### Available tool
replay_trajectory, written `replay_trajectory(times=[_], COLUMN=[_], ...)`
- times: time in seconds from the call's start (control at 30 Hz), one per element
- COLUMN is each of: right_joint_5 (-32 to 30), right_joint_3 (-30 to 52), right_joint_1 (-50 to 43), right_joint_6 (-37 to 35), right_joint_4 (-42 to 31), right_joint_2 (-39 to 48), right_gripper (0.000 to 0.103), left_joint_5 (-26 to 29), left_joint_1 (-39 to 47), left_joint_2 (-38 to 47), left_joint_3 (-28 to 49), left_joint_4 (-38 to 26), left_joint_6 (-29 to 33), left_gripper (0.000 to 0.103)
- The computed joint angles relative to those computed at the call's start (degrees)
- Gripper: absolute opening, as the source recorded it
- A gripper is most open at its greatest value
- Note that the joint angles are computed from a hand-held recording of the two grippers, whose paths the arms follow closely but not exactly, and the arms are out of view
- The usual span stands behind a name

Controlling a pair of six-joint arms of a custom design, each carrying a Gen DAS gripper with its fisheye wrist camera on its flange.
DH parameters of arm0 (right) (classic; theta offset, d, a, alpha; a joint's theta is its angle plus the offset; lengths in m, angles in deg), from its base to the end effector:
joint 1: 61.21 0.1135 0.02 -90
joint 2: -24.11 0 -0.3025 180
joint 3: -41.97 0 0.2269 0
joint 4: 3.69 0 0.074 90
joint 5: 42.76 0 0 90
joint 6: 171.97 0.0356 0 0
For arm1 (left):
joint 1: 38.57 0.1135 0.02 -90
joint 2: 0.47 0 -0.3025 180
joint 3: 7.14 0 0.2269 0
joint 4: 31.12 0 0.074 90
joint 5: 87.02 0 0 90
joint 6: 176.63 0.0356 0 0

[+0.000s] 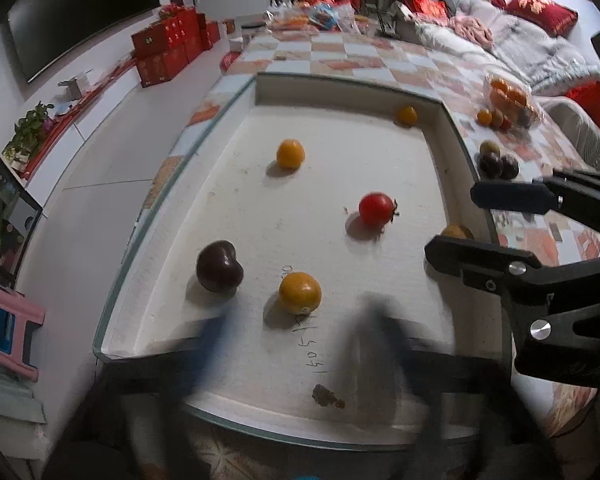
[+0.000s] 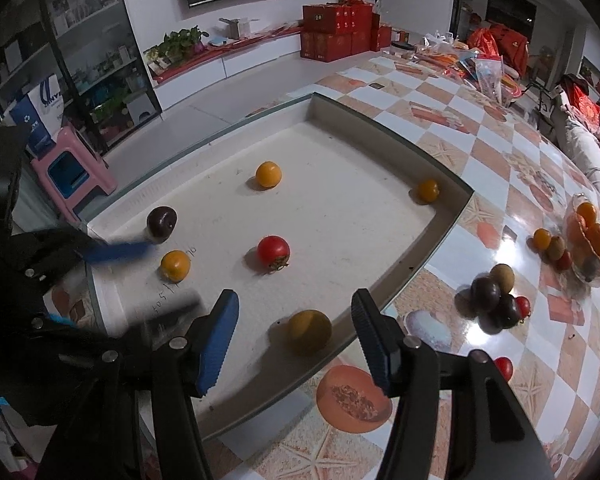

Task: Organize fruits
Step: 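Lower the yellow tomato into the tray with the left tool while the right tool lowers the yellow-brown fruit, then move both open tools back over the tomatoes on the table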

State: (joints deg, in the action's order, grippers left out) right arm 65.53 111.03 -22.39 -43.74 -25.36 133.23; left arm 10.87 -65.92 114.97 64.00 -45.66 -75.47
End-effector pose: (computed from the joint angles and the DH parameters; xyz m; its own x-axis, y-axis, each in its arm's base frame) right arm 0.2749 0.2068 0.1583 -0.8357 0.0817 -0.5431 0.0480 0.9960 0.0760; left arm 0.3254 -0.1738 0.1347 -0.6454 0.5497 -0.5304 0.6555 0.7551 -0.0151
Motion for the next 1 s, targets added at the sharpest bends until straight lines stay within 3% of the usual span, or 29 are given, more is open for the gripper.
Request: replay_trajectory(times=[0.07,0.23,0.3,0.33,0.37,0.6,1.0], right_joint_5=[0.22,0.36,0.44,0.67,1.25,2.33,2.75], right_joint_3=[-0.38,-1.67,-2.37,-2.76,-3.49,-12.79,-33.85], right_joint_1=[0.05,-0.03,0.01,0.11,0.32,0.13,-6.08], right_joint_6=[0.13,0.93,1.78,2.15,2.59,8.52,20.03], right_joint_4=[0.38,1.36,1.24,1.06,1.15,2.65,3.32], right_joint_2=[-0.38,-1.67,-2.76,-3.40,-4.39,-13.36,-27.24], right_gripper=[0.063,0.063,0.074,0.087,0.090,0.091,0.091], left_joint_5=[0.75,-0.70,-1.12,-1.77,-2.31,0.88,-1.13], left_joint_1=[0.20,-0.62,-0.96,-1.26,-1.59,-3.37,-15.22], left_joint_2=[-1.62,-1.69,-1.88,-2.20,-2.60,-5.41,-9.08], left_joint_3=[-2.05,-0.44,-0.39,-0.80,-1.26,-1.53,-2.84], left_joint_4=[2.67,-0.11,-0.41,0.15,0.87,-1.67,-2.75], left_joint_6=[0.14,-0.59,-1.02,-1.39,-1.79,-3.18,-6.77], left_gripper=[0.101,0.102,0.102,0.102,0.102,0.102,0.102])
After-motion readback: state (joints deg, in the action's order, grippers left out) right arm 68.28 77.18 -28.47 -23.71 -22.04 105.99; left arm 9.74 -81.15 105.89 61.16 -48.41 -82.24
